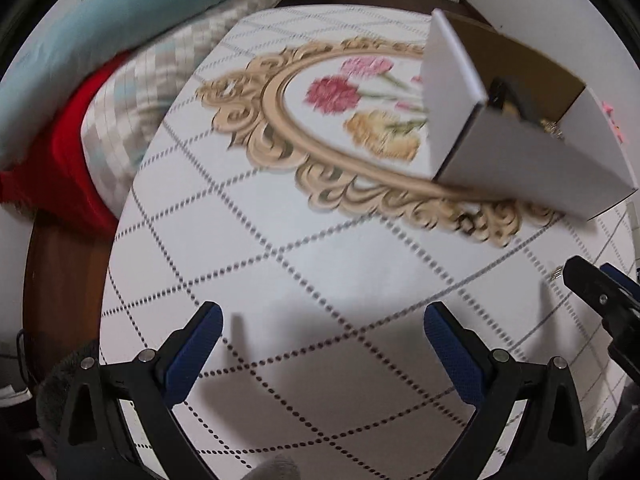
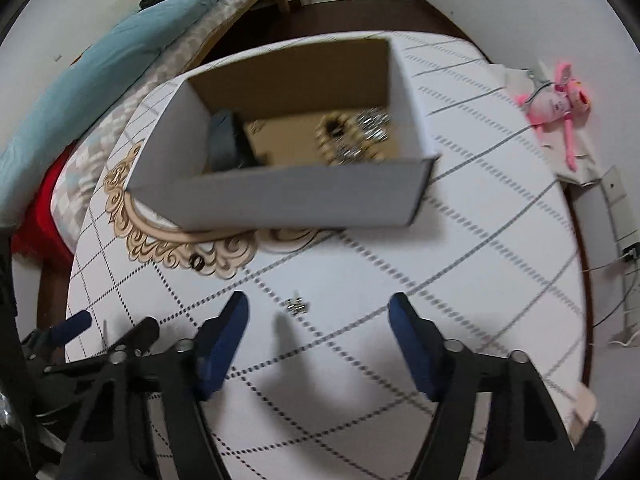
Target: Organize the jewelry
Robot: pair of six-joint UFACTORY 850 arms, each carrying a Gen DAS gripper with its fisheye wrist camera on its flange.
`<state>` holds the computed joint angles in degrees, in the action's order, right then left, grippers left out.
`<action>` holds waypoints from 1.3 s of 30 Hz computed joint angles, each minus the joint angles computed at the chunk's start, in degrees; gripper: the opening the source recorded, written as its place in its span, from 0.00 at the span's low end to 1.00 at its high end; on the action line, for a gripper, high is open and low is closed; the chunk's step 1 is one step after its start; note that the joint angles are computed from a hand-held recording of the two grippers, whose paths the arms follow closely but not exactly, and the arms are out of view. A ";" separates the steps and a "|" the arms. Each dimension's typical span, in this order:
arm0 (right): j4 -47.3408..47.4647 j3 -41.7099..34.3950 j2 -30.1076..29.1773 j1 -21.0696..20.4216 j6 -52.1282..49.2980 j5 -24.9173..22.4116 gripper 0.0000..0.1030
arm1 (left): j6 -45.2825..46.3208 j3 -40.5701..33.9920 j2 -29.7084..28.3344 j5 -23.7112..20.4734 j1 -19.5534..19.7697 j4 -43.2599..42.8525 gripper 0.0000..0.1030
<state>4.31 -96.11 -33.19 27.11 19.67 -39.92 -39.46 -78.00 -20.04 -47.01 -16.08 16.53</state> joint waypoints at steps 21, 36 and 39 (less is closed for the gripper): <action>-6.31 6.37 4.00 -1.65 8.77 6.83 0.09 | 0.34 -4.80 -3.40 4.30 -2.86 2.92 0.99; -8.17 8.10 4.88 -4.08 12.12 7.36 0.09 | 5.52 -8.99 -6.74 7.70 -4.54 1.41 0.15; -7.69 8.30 5.07 -4.10 11.79 7.54 0.09 | 6.11 -8.97 -6.65 7.84 -4.88 1.09 0.08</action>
<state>-3.37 -87.81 -28.12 23.00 31.46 -32.38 -33.36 -86.97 -26.69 -39.18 -20.96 17.63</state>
